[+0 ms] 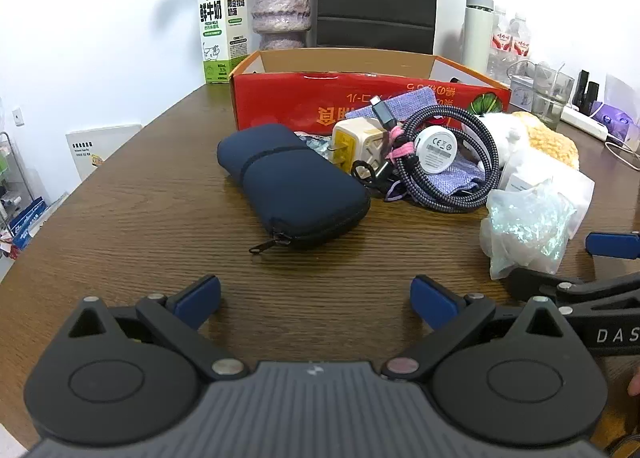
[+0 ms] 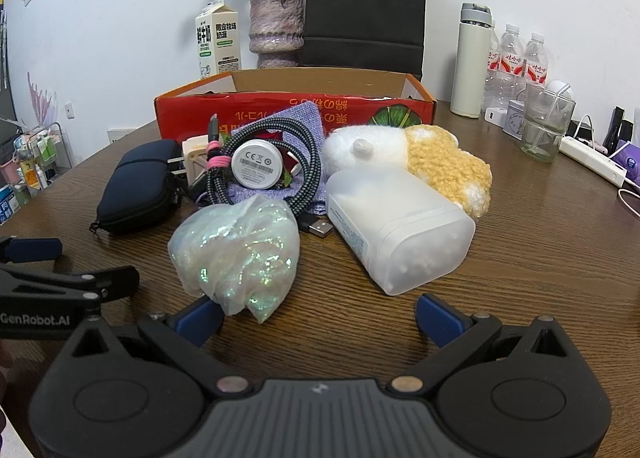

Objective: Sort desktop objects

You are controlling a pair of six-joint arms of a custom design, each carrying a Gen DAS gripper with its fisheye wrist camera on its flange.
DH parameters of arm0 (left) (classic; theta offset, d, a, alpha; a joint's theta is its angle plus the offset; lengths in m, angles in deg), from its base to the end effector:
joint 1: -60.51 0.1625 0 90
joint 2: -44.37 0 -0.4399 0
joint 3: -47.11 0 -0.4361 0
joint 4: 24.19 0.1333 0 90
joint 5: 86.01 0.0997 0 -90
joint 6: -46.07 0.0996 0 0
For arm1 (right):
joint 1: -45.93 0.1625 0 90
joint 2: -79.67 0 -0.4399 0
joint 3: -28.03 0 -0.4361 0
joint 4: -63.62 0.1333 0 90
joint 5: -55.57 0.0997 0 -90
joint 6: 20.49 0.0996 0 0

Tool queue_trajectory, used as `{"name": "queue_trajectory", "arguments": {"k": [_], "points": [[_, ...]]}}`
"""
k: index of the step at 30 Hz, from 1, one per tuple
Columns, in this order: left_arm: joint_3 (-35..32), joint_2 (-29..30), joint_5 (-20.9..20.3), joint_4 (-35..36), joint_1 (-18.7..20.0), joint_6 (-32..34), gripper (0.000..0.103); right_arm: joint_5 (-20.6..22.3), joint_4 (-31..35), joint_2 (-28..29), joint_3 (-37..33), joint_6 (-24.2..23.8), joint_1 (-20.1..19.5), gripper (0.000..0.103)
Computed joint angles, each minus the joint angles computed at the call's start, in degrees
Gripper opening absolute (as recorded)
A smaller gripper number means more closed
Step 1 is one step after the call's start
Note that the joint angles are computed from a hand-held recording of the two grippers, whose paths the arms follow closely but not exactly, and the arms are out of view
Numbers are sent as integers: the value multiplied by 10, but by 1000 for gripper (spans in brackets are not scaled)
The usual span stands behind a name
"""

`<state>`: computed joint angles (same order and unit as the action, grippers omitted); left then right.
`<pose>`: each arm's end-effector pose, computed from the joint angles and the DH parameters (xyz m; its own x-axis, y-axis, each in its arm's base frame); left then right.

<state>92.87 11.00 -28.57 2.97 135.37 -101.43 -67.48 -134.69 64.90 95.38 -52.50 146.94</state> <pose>-0.0271 -0.8158 0.1806 -0.6882 0.1781 -0.7033 0.6356 0.6153 -0.4662 0.2333 -0.7854 -0.0363 -0.7137 -0.0536 0.6984 -0.5729 0.6183 -0.5380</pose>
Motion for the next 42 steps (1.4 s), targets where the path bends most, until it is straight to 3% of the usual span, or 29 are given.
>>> {"name": "queue_trajectory", "arguments": {"k": [42], "points": [[10,-5,7,-14,1,3,103,2,-1,0,2,-2,0,103]]}}
